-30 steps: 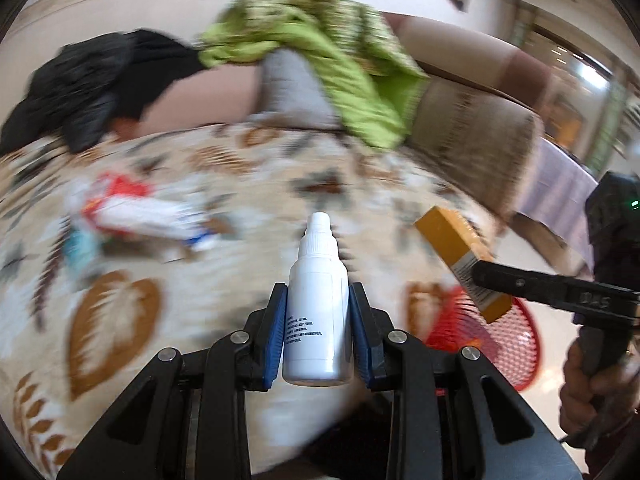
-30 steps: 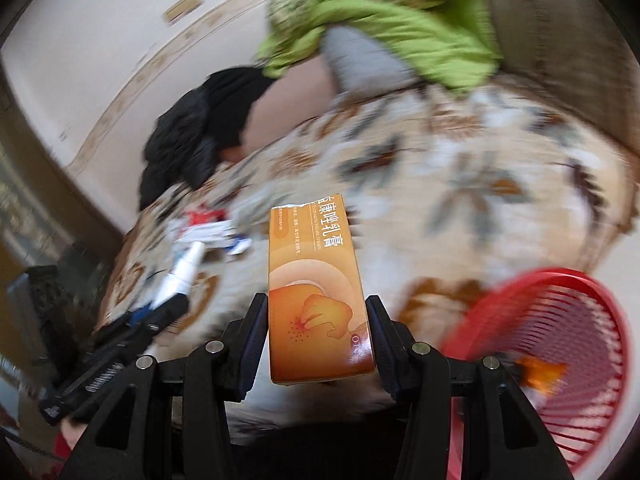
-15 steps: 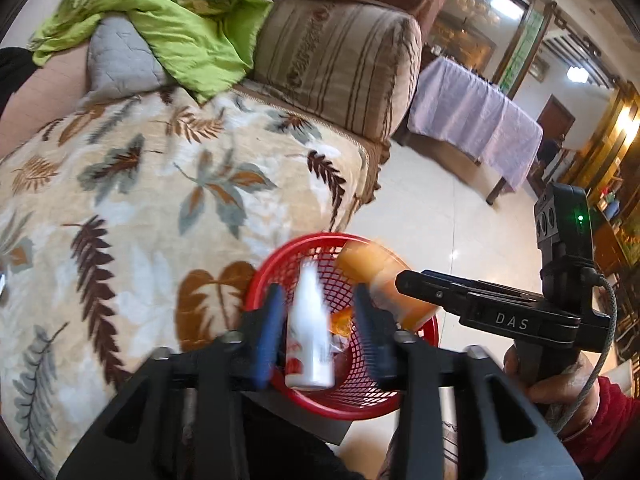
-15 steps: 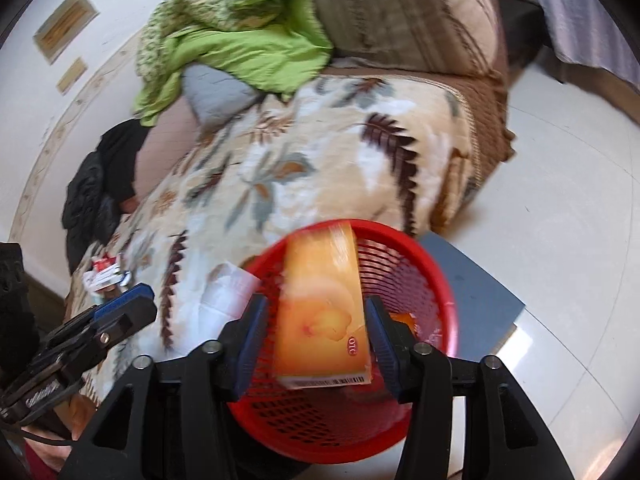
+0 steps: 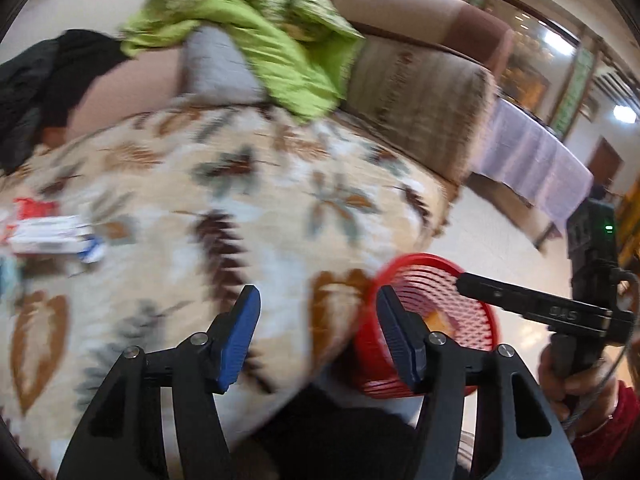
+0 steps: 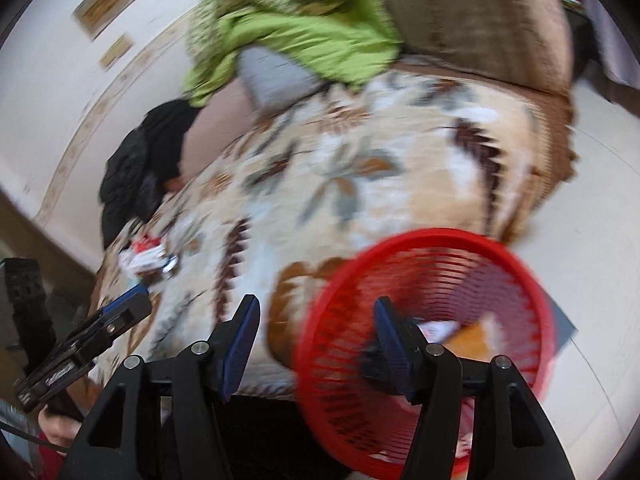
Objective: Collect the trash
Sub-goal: 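Move both open tools back to the remaining trash on the bed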
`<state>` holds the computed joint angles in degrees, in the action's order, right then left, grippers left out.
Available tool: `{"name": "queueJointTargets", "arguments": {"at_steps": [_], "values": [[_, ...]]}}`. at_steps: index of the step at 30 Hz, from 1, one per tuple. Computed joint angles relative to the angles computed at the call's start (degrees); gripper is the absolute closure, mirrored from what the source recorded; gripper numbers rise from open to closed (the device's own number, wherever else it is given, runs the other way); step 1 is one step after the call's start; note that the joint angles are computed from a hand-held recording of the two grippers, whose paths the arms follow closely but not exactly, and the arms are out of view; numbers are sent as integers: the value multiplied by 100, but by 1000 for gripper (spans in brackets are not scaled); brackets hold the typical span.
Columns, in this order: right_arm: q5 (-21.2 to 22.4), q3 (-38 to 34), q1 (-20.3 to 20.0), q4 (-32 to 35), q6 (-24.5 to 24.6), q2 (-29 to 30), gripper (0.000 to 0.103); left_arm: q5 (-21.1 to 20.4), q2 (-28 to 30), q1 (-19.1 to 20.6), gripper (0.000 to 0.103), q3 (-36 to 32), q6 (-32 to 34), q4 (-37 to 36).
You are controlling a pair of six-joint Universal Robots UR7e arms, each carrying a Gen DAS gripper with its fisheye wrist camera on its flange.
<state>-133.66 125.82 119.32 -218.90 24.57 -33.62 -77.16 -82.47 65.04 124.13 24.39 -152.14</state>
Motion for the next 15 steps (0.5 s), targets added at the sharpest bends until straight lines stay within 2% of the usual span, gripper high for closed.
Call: {"name": "queueJointTargets", "arguments": {"at_steps": [3,9,11,15], "values": [[323,-527,24,492,-350,157,39,144,-69,337,43,-216,41,-141],[928,-1744,46,1497,-976,614,39,633,93,1036,43,-725,210,-886],[979,-2250,95,1888,-1248,834,38,827,190,1228,43,-895,297,-1198],[992,-3458,203,2643,-2096,1448,32,1148,521,1731,43,-1447,289,-1743]]}}
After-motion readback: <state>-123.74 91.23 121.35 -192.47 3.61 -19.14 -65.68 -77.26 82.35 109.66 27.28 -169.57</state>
